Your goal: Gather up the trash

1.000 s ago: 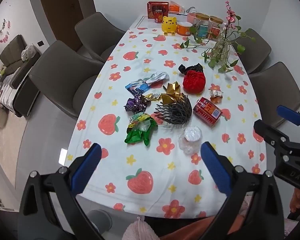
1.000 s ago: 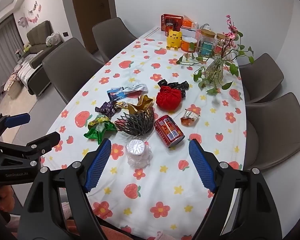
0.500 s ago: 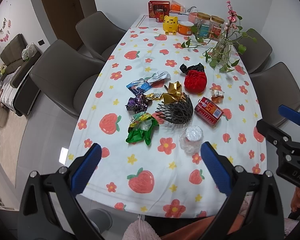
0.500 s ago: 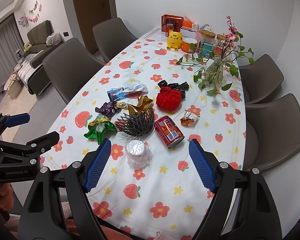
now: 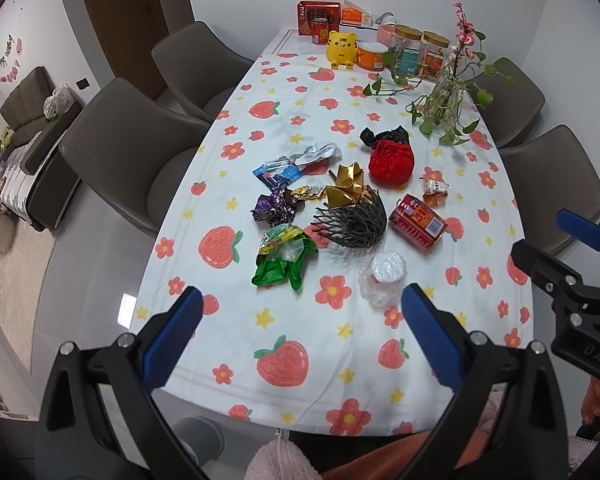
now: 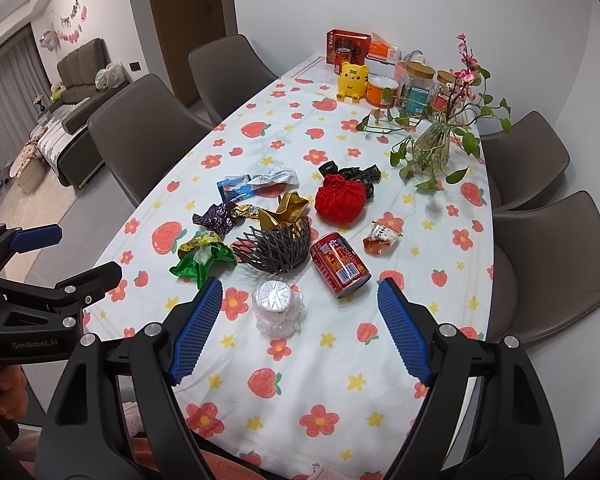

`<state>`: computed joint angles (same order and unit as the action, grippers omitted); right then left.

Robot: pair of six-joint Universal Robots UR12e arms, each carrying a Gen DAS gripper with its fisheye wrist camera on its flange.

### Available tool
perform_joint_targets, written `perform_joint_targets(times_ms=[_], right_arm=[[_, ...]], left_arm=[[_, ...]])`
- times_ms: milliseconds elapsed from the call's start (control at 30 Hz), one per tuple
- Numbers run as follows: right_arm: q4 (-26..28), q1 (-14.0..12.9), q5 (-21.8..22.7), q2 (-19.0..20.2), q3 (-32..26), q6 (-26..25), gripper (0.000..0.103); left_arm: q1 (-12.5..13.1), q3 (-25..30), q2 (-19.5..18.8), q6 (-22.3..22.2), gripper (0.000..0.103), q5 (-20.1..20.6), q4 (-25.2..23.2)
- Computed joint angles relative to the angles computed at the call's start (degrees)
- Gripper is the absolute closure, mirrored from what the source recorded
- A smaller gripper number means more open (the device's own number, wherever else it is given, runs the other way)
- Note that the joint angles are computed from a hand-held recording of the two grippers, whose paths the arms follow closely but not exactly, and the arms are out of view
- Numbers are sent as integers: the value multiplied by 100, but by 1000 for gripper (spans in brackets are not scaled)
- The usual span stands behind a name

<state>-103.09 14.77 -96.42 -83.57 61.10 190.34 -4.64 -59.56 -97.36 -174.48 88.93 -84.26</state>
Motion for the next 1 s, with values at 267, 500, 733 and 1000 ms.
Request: perform_joint_targets(times_ms=[267, 500, 733, 1000], right_arm=[[-10, -10, 7, -5, 15, -15, 26], [9, 46, 21, 43, -31, -20, 26], [-12, 16, 124, 24, 1, -74, 26], [-10, 21, 126, 30, -6, -72, 26]], left_arm=[[-2, 14, -6, -4, 4, 2, -22], [10, -29, 17, 1, 4, 2, -17], [14, -19, 10, 6, 4, -4, -33], [17, 1, -1, 14, 4, -10, -51]])
